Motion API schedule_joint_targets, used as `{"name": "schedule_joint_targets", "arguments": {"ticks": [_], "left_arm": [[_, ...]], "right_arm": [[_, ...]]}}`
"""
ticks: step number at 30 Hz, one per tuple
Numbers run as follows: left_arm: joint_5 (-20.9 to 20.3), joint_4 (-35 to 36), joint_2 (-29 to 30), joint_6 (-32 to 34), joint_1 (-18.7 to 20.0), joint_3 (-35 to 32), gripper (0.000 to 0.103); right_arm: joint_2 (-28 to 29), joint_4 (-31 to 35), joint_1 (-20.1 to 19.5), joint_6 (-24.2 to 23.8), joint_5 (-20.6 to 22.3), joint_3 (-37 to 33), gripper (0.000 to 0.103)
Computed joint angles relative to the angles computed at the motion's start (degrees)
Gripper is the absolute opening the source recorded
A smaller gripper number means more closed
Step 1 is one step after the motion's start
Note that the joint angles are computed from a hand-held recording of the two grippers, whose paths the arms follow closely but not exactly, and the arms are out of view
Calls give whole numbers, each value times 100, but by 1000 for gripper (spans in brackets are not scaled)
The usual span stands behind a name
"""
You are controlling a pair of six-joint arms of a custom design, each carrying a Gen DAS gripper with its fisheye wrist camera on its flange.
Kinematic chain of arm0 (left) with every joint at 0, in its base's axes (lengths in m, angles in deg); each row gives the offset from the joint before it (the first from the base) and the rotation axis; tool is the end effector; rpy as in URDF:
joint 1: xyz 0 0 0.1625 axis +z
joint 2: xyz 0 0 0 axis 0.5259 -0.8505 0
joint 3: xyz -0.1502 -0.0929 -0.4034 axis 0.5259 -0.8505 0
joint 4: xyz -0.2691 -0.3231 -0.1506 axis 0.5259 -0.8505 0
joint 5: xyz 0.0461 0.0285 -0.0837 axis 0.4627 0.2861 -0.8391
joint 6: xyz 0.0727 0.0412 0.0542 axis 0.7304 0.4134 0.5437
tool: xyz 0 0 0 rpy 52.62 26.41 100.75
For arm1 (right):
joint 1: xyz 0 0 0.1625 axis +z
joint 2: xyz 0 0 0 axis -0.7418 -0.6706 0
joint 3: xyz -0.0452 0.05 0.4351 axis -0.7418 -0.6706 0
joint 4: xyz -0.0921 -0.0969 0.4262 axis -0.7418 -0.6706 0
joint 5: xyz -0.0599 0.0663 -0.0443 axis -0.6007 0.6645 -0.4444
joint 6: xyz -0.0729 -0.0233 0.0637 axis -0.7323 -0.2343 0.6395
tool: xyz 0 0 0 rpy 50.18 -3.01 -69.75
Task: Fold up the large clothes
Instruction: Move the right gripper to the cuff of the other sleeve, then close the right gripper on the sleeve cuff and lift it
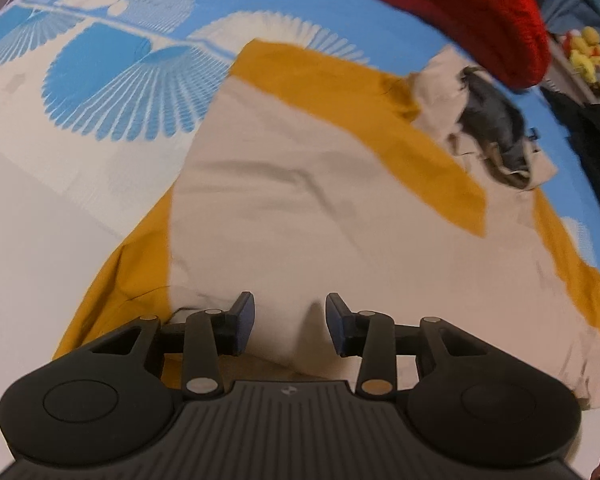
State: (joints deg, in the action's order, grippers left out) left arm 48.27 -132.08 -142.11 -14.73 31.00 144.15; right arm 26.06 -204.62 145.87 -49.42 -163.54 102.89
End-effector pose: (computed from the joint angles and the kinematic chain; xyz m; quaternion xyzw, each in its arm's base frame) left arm -0.0923 -0.6368 0.3736 -0.1879 0.8848 -0.3023 0.3008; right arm 0.1859 -0.7022 0.2819 -0.1101 -0.8809 0.4328 0.1570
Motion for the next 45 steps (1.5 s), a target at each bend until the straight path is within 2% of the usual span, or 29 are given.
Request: {"name": "schedule_joint_targets", "arguments": {"ticks": [3,11,14,16,20,24,27,30,32,34,35,36,37,38,40,43,45], "left_arm": [[-82,-188,30,137,-43,8,44],[-113,-318,77,257,-62,33,44],[-117,-322,115,267,-44,26,44],[-113,-328,135,287,-42,29,44],[-42,-301,185,303,-34,14,44],[13,-243,225,309,-24,6,44],[36,-208,212,373,-16,12,44],[112,-177,181,353,-13,15,44],[163,-151,167,355,-15,14,44],[167,-119,161,349,-9,-1,44],[156,-117,156,344,-4,-8,44],[139,-127,146,344,-1,-12,44],[128,-143,125,345,0,-13,44],[124,-164,103,343,-2,-10,44],[112,-237,45,352,-13,2,44],[114,-354,-75,360,-37,34,44],[115,-420,-166,316,-46,57,44]], "right_arm": [[-197,-353,-166,-265,-22,52,43],[-625,-668,-1025,173,-202,128,43],[-804,-658,-1398,707,86,231,44],[-703,-701,-1563,925,226,111,43],[-561,-1196,-1847,880,759,-10,43],[-407,-1509,-2003,845,925,-216,42],[-364,-1533,-2198,771,1106,-436,41],[-288,-1287,-2288,905,1061,-830,41],[-185,-1105,-2256,775,746,-1137,41],[-99,-893,-2238,611,603,-1379,39],[-48,-819,-2211,499,504,-1487,23],[1,-740,-2174,388,380,-1584,12],[47,-760,-2124,248,250,-1655,5],[87,-925,-2060,80,156,-1689,4],[199,-1269,-1865,-414,-141,-1793,3],[449,-1926,-1443,-1626,-541,-2012,2],[591,-2397,-1125,-2483,-494,-2094,2]]}}
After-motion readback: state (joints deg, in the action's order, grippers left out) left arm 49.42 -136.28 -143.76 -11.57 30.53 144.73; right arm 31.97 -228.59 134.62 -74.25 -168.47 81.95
